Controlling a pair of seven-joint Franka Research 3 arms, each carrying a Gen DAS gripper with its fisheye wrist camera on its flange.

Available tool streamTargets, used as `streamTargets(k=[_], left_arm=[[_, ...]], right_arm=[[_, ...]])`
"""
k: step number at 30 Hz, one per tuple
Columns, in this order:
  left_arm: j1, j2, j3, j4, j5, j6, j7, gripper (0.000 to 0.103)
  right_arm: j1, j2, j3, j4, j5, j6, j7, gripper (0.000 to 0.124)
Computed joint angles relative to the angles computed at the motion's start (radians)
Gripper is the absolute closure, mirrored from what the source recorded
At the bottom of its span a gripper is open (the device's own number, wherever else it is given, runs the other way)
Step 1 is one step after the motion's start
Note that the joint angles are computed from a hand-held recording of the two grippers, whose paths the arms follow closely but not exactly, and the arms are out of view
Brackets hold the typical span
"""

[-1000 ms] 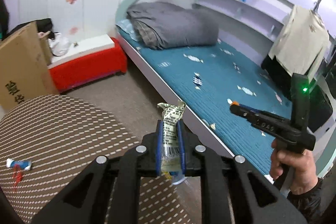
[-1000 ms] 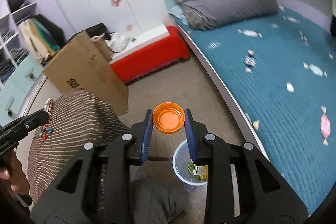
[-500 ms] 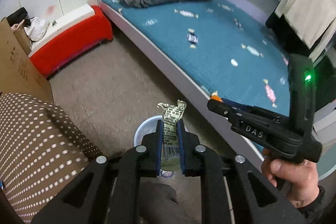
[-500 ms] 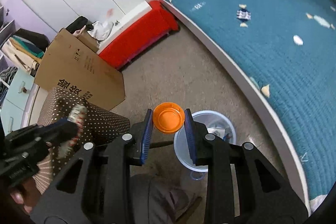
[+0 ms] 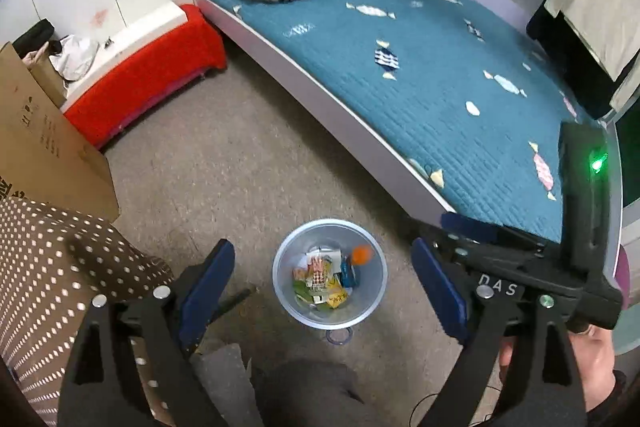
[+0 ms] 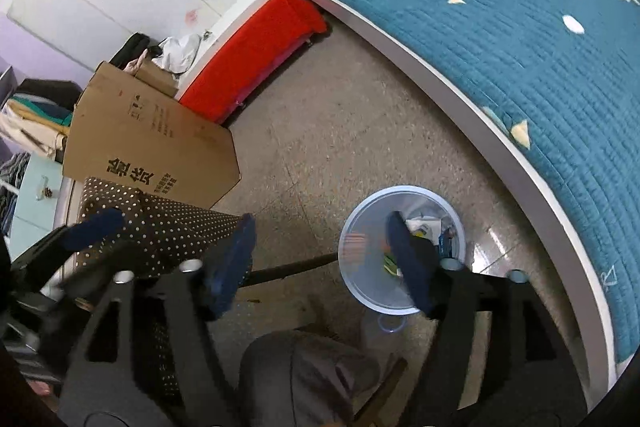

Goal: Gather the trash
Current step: 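Carry both items over the wastebasket and open both tools to drop them, then move both open tools back over the table toward the toothpaste tube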

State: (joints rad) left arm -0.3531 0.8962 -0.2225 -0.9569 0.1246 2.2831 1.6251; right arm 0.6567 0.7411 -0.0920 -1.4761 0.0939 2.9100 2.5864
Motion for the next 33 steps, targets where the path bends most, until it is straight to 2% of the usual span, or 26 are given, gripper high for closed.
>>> streamTargets(k=[1, 3, 4, 11, 18, 26, 33], left_arm=[[-0.002, -0.01, 0.009, -0.01, 0.008, 0.007, -0.011, 0.014], [0.007, -0.044, 0.013, -0.061, 0.013, 0.046, -0.03, 0.014], [0.015, -0.065, 0.012, -0.091, 0.013, 0.064, -0.037, 0.013], [0.076, -0.223, -0.007, -0.318, 0.01, 0.214, -0.066, 0.01], [0.139, -0.379, -0.038, -0.53, -0.02, 0.338, -0.062, 0.009], [0.214, -0.543, -0.067, -0.753, -0.098, 0.49, -0.041, 0.009], [0.269, -0.657, -0.063, -0.887, -0.179, 0.587, -0.01, 0.009]], right_arm=[[0.004, -0.002, -0.004, -0.004, 0.001, 0.003, 0.007, 0.043], [0.009, -0.013, -0.01, -0.018, 0.006, 0.005, 0.022, 0.029], [0.021, -0.018, -0.025, -0.023, 0.002, 0.002, 0.039, 0.027], [0.086, -0.055, -0.1, -0.032, -0.099, -0.068, 0.146, 0.027], [0.112, -0.089, -0.111, -0.015, -0.215, -0.089, 0.212, 0.027], [0.109, -0.055, -0.065, 0.159, -0.311, -0.201, 0.178, 0.027], [0.119, 0.041, -0.032, 0.415, -0.359, -0.318, 0.101, 0.027]])
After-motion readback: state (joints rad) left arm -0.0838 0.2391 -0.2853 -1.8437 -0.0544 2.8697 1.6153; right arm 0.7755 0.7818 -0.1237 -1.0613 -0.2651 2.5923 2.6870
